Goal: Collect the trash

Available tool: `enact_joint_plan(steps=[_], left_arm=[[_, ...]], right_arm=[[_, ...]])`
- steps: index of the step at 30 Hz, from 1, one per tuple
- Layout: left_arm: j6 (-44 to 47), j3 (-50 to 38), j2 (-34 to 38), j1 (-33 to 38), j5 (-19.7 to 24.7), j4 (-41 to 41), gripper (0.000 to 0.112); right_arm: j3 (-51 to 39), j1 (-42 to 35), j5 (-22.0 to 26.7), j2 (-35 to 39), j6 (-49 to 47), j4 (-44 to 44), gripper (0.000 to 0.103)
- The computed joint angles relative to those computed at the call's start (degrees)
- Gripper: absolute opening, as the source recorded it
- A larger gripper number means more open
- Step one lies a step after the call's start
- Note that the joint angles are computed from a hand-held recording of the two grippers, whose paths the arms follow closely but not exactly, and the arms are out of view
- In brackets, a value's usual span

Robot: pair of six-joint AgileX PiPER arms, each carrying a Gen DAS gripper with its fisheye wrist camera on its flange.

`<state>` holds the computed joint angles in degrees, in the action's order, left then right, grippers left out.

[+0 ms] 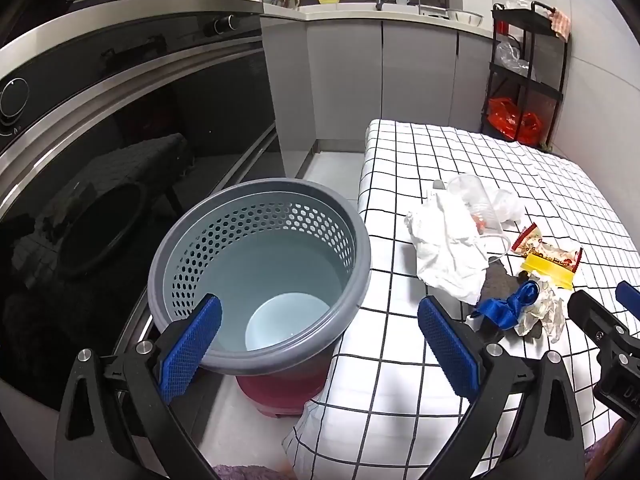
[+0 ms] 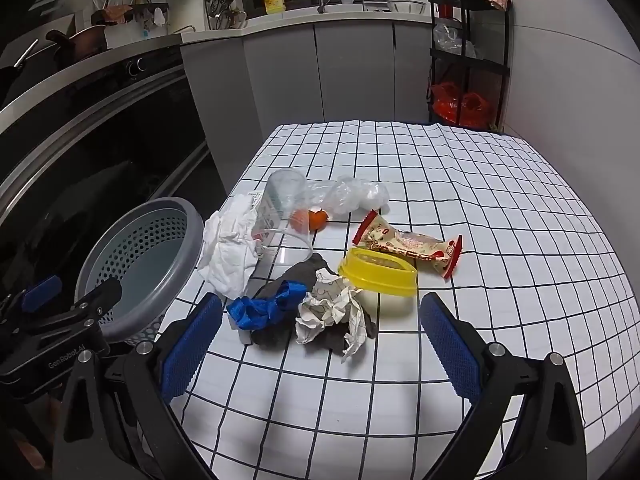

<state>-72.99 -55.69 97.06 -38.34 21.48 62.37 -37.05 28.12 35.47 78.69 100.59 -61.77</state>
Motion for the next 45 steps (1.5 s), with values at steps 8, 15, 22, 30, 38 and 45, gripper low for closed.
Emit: enact_joint_plan(steps=[8,15,22,30,38,45], left_arm=[[0.4,-0.1,-0.4,-0.7,0.7,-0.6,0.097],[2.4,-0.1,-0.6,0.4,-0.4,-2.0,0.097],[2.6,-0.1,-0.7,0.2,-0.2,-2.1,0.097],[1.9,-0.2,-0.6,-0.8,0.3,-1.7,0.097],[1.6,-0.3,-0.5,-0.9,0.5,-1.5,0.097],[2.0,-0.3,-0.6,-0.8,0.4,-1.8,0.097]], right_arm=[[0.1,0.2,0.7,-0.2,0.2,-0.1,0.095],[0.0,0.6,0.7,0.2,0.7,-0.4,0.095],[0.4,0.4,0.4,0.0,1.3,-0.9,0.095],[0.5,0.3,0.3,0.0,1.6,-1.2,0.095],[0.7,0.2,0.1,-0.2,1.6,-1.2,0.095],[0.8,0.1,0.1,-0.2,1.6,-1.2,0.095]])
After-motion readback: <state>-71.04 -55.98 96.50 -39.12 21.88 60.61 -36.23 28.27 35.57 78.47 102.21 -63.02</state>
